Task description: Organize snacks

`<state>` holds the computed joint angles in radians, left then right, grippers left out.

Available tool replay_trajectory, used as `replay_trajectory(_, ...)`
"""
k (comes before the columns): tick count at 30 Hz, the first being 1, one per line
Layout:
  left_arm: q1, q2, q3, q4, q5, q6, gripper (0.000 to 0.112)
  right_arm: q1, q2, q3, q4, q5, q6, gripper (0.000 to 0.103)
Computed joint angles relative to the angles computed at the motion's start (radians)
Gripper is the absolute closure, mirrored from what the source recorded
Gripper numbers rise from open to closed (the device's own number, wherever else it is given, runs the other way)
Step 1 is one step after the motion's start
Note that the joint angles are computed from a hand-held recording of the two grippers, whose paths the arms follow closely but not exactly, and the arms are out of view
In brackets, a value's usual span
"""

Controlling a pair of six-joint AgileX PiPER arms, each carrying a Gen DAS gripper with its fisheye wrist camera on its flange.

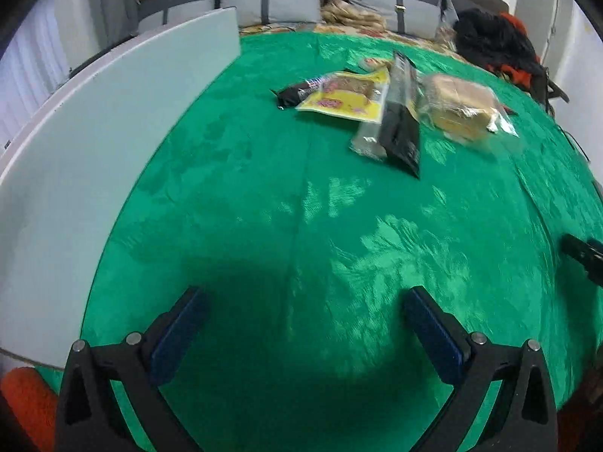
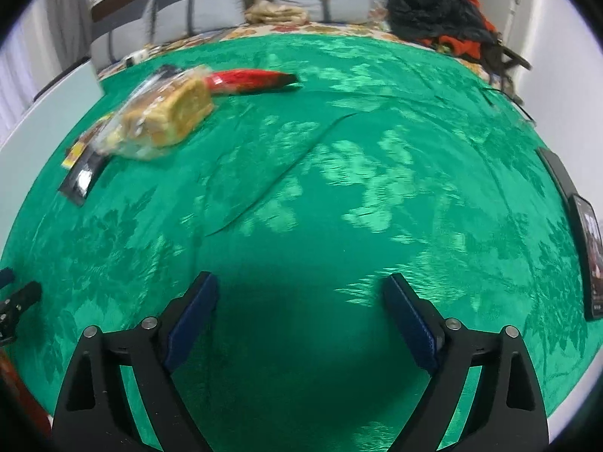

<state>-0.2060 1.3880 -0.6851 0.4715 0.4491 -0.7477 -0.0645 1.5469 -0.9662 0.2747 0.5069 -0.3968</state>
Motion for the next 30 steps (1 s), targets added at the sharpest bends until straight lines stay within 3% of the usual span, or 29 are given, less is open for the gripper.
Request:
replay_trajectory(4,0.018,0.017,0.018,0.104,-0.072,-0.080,0.009,-0.035,0.097,-0.126,-0.138,0.035,0.209,0.010)
replay_trajectory(7,0.029,0.028,0.011,0.103,-0.083,-0.066,0.009,-0.042,0.191,-0.253,-0.186,0.072,0.265,0.009)
replay_trajectory(14,0.032,0.028,0.022,0.141,-0.102,-0.103,0.009,-0.053,0.295,-0.356,-0.089,0.012,0.124,0.008)
replay_trajectory(30,0.010,-0.002,0.056,0.220,-0.099,-0.204,0.009,-0.059,0.303,-0.366,-0.074,0.017,0.112,0.008)
